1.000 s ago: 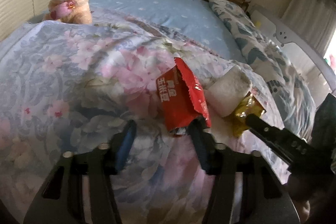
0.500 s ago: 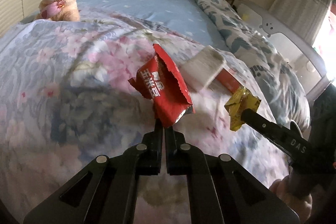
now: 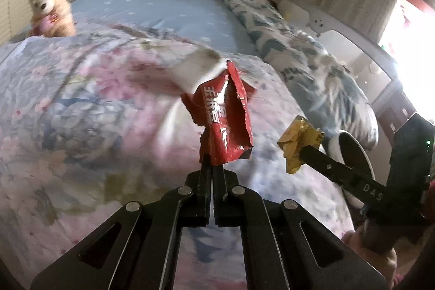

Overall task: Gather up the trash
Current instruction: 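Carry the red bag and yellow bag over the bin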

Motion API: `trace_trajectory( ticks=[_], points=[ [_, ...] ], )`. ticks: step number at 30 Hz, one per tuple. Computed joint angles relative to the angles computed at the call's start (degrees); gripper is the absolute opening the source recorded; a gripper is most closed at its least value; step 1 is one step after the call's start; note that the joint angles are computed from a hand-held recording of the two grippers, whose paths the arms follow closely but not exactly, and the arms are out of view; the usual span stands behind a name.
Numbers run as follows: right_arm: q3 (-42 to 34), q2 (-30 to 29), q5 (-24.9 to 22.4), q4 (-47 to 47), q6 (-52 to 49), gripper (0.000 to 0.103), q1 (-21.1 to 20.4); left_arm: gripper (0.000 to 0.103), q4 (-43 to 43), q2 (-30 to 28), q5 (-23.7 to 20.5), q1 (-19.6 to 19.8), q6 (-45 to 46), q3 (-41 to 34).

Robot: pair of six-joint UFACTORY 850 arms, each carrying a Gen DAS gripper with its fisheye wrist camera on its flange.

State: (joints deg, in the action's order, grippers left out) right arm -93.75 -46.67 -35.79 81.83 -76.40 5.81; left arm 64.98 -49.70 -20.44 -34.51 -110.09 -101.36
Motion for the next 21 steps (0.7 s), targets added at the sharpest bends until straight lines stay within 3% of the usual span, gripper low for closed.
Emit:
trace_trajectory(
  ticks=[9, 21],
  points=[
    [6.14, 4.27, 0.49, 3.69, -4.19, 0.007, -3.73, 0.001, -7.18, -3.46, 0.79, -2.54, 9.36, -6.39],
    [11.93, 7.65, 0.9, 8.23, -8.44, 0.007, -9.23, 0.001, -24.99, -10.4, -0.58, -5.46, 31.82, -19.5]
  ],
)
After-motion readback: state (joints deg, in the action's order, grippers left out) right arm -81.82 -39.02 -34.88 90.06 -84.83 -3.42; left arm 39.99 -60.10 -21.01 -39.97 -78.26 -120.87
